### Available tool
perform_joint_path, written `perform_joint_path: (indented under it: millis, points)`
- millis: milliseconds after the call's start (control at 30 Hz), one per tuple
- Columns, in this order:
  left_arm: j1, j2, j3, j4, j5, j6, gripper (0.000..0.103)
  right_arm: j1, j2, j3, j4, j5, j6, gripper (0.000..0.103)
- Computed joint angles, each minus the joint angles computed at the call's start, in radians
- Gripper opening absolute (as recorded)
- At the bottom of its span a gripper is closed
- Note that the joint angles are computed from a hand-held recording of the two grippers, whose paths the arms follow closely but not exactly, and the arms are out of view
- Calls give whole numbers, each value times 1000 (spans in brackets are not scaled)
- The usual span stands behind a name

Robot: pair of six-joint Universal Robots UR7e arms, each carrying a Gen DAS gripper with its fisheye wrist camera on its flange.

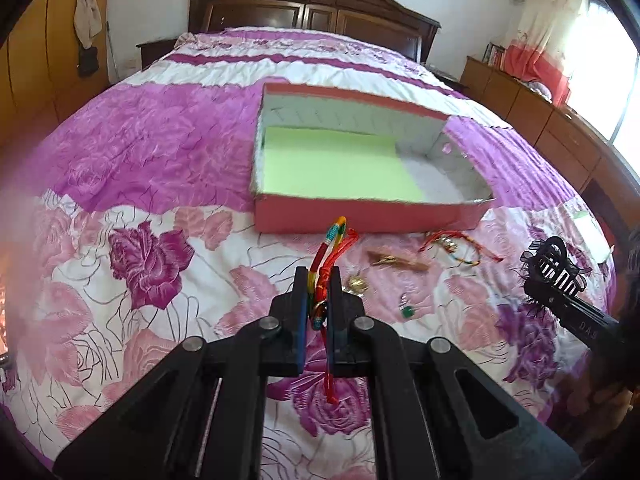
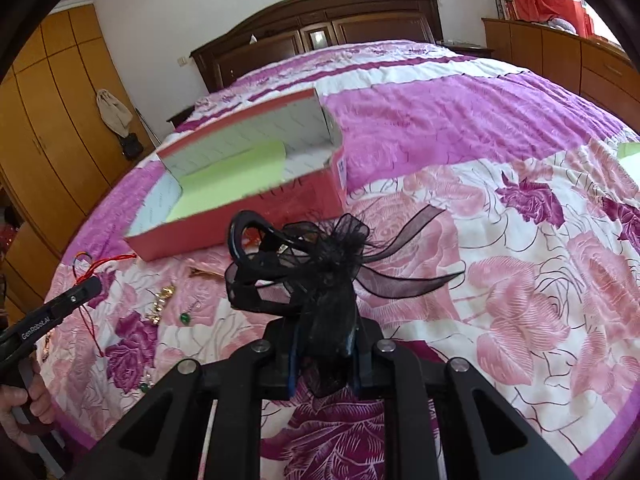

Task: Organize jewelry
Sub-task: 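Lift and carry the bracelet with the left tool while the right tool carries the clip over the box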

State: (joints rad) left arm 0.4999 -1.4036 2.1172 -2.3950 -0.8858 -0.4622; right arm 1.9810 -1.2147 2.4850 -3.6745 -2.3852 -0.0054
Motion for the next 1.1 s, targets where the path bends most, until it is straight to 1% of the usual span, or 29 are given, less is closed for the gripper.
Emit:
perform_joint_path:
  millis: [167, 267, 367, 500, 600, 700, 800, 867, 1000, 1100]
  points:
    - [-29, 6, -1, -54, 42, 32, 0, 33, -3, -12, -41, -2, -38, 20]
    - [-41, 19, -10, -97, 67, 72, 0, 46, -5, -30, -39, 7, -65, 20]
    - [-42, 45, -30, -141, 80, 122, 0, 57, 1, -60, -44, 8, -107, 20]
    - [-31, 87, -67, -194, 91, 187, 0, 63, 2, -107, -28, 33, -152, 20]
    - [-20, 125, -99, -251, 101, 247, 0, 67, 17, -149, -39, 48, -193, 20]
    - [-14, 162, -123, -317, 114, 300, 0, 62, 35, -197, -62, 69, -238, 20]
    - [-11, 215, -146, -432, 151, 396, 0, 53, 55, -243, -90, 104, -275, 20]
    - [-6, 244, -162, -487, 162, 441, 0, 44, 70, -274, -101, 124, -299, 20]
    - [17, 293, -207, -536, 152, 479, 0, 23, 106, -344, -92, 145, -342, 20]
    - [39, 327, -239, -564, 136, 510, 0, 1, 126, -385, -65, 157, -352, 20]
